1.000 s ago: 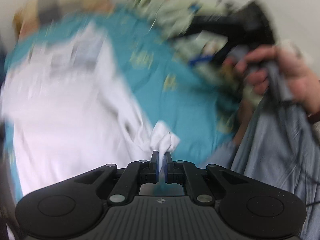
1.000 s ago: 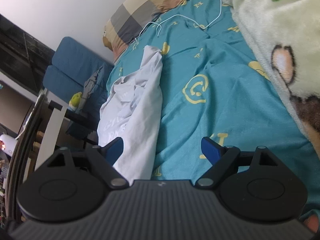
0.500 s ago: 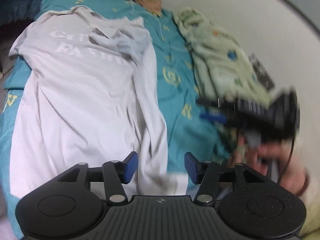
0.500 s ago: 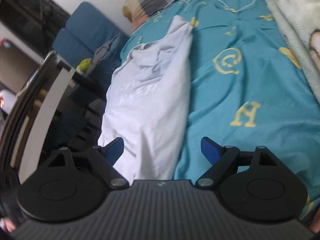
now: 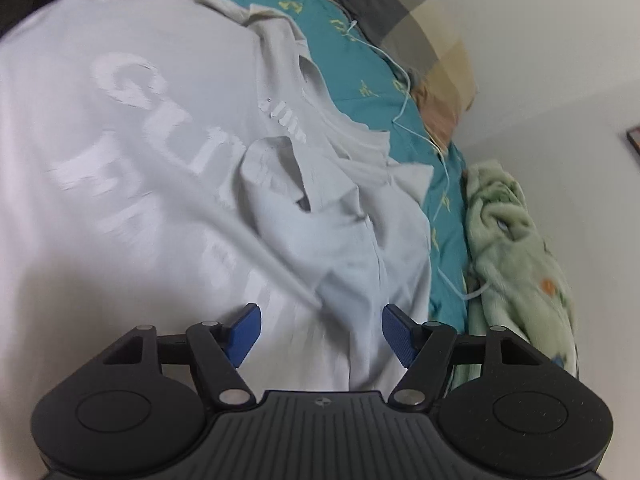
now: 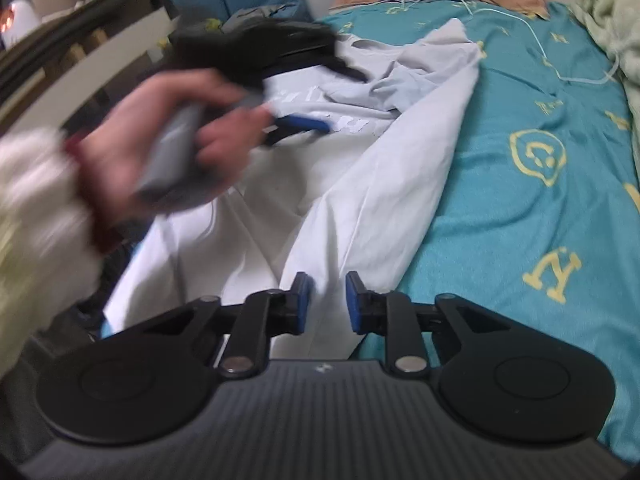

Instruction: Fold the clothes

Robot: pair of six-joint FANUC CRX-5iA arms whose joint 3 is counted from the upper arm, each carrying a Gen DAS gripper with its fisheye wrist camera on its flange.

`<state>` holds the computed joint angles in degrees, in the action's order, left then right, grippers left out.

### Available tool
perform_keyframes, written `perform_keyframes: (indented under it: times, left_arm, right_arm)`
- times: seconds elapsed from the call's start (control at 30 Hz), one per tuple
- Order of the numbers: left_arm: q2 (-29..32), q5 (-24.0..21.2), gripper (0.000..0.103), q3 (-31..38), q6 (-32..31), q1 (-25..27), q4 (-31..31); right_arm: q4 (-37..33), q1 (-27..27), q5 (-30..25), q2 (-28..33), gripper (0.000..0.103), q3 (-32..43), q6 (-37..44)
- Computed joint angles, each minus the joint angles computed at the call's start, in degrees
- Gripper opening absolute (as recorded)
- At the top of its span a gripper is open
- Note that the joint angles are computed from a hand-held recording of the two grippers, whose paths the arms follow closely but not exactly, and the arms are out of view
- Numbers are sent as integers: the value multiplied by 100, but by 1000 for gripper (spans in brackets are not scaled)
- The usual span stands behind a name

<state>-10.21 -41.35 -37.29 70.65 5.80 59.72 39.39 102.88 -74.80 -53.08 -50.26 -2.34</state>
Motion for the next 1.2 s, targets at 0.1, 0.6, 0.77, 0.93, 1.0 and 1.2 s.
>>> perform_keyframes:
  times: [0.1,0.6,0.77,0.93,1.0,1.2]
  left_arm:
    - [545,676,67,284,70,-401,73]
    - [936,1183,3,2101,986,-237,-2978]
    - [1378,886,3,2376,1490,-234,-3847]
    - [961,1024,17,1703,708,-189,-3183]
    - [639,871,27,1544,516,-153,-3189]
    - [-782,-7,56,1389,759,-142,-4123]
  right_arm:
    - [-92,-287,315,73,20,-29,290]
    - [-1055,-752,868,506,19,221,1497]
    - [-1169,-825,909,587,19,255,1621]
    - [-1313,-1112,1121,576,20,275,1806]
    - [-1317,-1215,1245,661,20,305,1844]
    - [-500,-662,967,269,21,75,997]
